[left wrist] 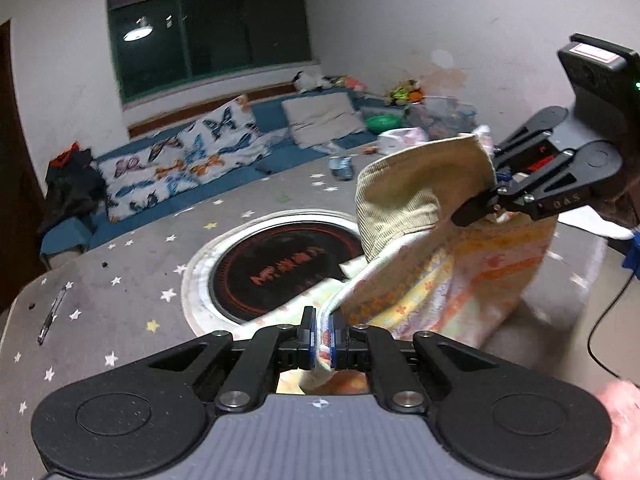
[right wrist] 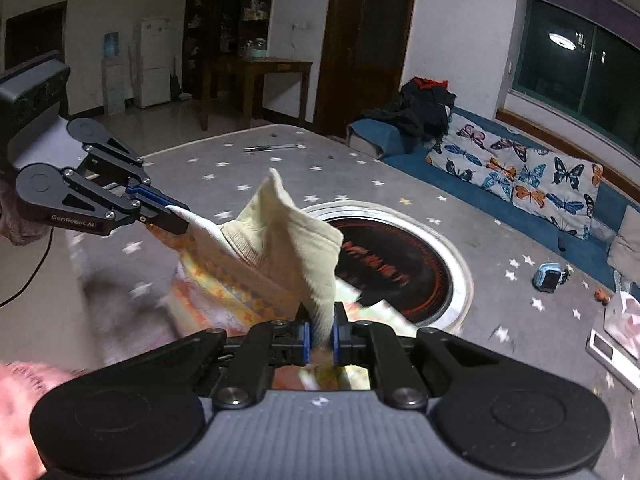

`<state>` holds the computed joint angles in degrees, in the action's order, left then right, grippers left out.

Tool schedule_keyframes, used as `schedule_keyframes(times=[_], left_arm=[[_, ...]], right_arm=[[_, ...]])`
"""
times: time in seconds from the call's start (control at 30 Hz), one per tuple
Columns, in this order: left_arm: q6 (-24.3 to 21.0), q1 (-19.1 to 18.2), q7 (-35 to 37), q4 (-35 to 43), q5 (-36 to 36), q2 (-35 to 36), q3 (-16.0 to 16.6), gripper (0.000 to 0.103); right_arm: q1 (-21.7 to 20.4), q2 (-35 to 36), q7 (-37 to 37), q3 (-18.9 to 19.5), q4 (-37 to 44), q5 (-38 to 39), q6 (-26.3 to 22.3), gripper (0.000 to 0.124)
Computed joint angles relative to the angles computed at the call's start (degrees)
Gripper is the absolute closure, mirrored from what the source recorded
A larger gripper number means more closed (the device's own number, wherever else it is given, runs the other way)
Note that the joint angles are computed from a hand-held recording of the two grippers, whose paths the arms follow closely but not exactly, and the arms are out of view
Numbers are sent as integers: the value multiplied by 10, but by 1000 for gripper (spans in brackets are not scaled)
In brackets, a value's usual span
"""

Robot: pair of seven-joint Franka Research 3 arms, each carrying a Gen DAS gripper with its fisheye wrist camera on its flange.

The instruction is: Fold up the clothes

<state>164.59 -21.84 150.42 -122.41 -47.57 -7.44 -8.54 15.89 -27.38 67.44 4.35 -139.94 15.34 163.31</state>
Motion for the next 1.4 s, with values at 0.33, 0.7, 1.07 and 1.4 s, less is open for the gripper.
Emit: schedule_keyframes(times=[0.33, 0.7, 1.07, 1.4], left_arm=[[-104, 68, -284, 186, 208, 190, -23, 96], [-122, 127, -383, 206, 275, 208, -63, 84], [-79, 153, -451, 170, 322, 169, -87, 87], [-121, 117, -392, 238, 209, 232, -109, 86]], right_arm=[[-39, 212, 76, -4, 132, -30, 23, 97], [-105, 171, 292, 36, 4, -175, 158, 90], [-224, 131, 400, 127, -40, -232, 185, 90], [-262, 204, 477, 165, 19, -260, 192, 103]])
